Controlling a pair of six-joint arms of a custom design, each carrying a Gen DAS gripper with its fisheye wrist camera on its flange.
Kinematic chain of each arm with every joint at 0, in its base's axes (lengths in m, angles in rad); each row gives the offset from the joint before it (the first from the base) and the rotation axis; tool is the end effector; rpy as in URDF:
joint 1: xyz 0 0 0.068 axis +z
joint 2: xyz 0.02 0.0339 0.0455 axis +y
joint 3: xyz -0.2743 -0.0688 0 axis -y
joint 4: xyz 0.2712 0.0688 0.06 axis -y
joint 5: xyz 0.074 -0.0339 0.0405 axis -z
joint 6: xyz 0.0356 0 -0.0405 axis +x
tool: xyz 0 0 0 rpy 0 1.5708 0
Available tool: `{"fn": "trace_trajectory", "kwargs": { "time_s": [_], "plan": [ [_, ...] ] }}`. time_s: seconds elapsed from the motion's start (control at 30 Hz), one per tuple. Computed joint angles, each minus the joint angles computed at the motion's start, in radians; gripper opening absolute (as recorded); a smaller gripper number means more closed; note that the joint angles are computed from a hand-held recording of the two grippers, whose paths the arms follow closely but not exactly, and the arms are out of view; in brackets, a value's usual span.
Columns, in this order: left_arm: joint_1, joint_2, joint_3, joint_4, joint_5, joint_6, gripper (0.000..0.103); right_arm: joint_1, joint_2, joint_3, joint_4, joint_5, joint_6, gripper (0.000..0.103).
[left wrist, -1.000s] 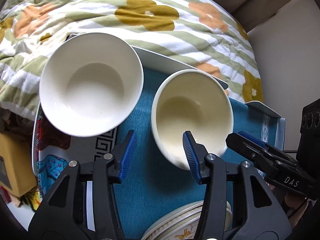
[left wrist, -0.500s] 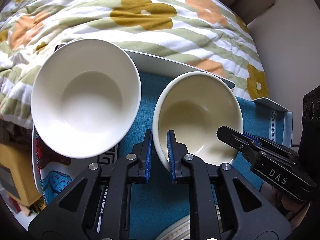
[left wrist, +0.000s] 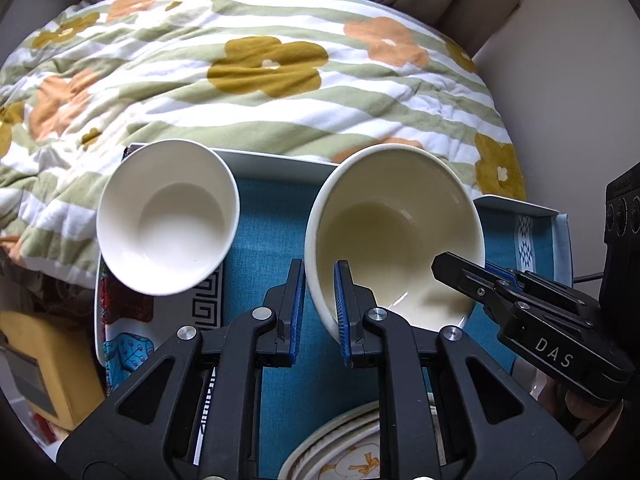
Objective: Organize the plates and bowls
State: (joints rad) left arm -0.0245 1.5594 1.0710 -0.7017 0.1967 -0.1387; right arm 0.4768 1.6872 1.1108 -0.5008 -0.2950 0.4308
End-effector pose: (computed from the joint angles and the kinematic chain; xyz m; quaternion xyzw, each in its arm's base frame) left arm 0.3247 -0.0149 0.2124 -0.0372 0.9767 -0.1114 0.1798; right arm 0.3179 0.1759 0.1933 -0.0580 0.9581 0.2340 0.1547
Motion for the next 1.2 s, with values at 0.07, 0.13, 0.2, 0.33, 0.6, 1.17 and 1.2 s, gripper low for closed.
{"fn": "trace_trajectory", "kwargs": {
  "time_s": [0.07,0.13,0.2,0.33,0.6,1.17,1.2],
  "plan": [
    [-0.031,-0.052,-0.002,-0.024,-0.013,-0.022,0.013,-0.013,-0.063,-0.03,-0.011,-0.003,-0.005,0.017],
    [-0.072,-0.105,-0.004,-0.048,-0.028,-0.054,0.012,-0.031,-0.134,-0.062,-0.032,-0.01,-0.016,0.017],
    [-0.126,-0.16,-0.009,-0.07,-0.052,-0.097,0.013,-0.051,-0.208,-0.096,-0.057,-0.015,-0.037,0.017],
    [-0.287,-0.265,-0.026,-0.105,-0.137,-0.225,0.012,-0.121,-0.376,-0.169,-0.135,-0.045,-0.101,0.017],
    [-0.756,-0.311,0.001,-0.162,-0.357,-0.608,0.013,-0.445,-0.709,-0.277,-0.437,-0.174,-0.384,0.017],
    [-1.162,0.123,0.185,-0.046,-0.333,-0.908,0.012,-1.418,-0.565,-0.302,-0.875,-0.224,-1.372,0.017],
    [-1.165,0.146,0.192,-0.045,-0.324,-0.904,0.012,-1.426,-0.551,-0.32,-0.854,-0.212,-1.374,0.017]
  ]
}}
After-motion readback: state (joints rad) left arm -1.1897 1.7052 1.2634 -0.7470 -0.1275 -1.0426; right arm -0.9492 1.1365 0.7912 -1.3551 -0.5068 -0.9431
